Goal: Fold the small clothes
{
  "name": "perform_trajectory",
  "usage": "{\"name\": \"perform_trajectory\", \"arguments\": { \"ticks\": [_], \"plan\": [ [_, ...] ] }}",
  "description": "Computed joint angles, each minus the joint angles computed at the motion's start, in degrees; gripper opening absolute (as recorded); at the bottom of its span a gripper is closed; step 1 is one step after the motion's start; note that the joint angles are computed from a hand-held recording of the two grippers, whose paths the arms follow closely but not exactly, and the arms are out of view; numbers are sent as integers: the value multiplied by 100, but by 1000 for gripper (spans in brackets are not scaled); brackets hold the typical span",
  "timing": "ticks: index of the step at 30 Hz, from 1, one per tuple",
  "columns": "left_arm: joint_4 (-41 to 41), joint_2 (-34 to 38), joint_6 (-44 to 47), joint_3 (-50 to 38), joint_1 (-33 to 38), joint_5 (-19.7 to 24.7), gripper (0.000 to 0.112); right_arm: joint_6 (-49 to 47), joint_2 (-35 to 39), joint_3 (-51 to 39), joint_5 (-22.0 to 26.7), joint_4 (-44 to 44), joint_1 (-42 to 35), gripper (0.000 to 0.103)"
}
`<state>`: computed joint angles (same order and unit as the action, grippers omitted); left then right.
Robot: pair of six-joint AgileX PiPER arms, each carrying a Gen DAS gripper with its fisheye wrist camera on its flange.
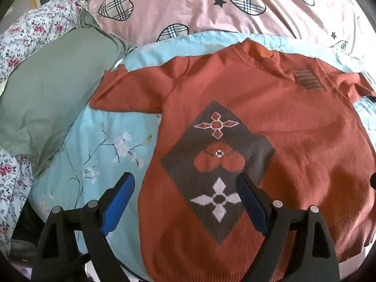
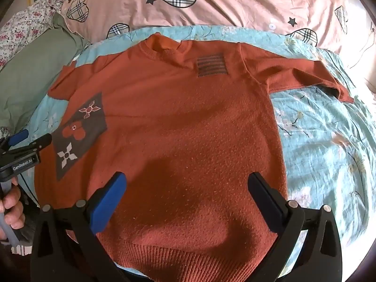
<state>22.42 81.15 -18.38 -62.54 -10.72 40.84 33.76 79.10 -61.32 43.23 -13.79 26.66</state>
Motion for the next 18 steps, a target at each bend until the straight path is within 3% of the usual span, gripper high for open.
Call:
{"name": "perform_trajectory", "arguments": {
  "ticks": [18],
  "plan": [
    [466,39,-423,79,-101,-267,90,-582,-2,-127,-219,530,-326,103]
  ]
}}
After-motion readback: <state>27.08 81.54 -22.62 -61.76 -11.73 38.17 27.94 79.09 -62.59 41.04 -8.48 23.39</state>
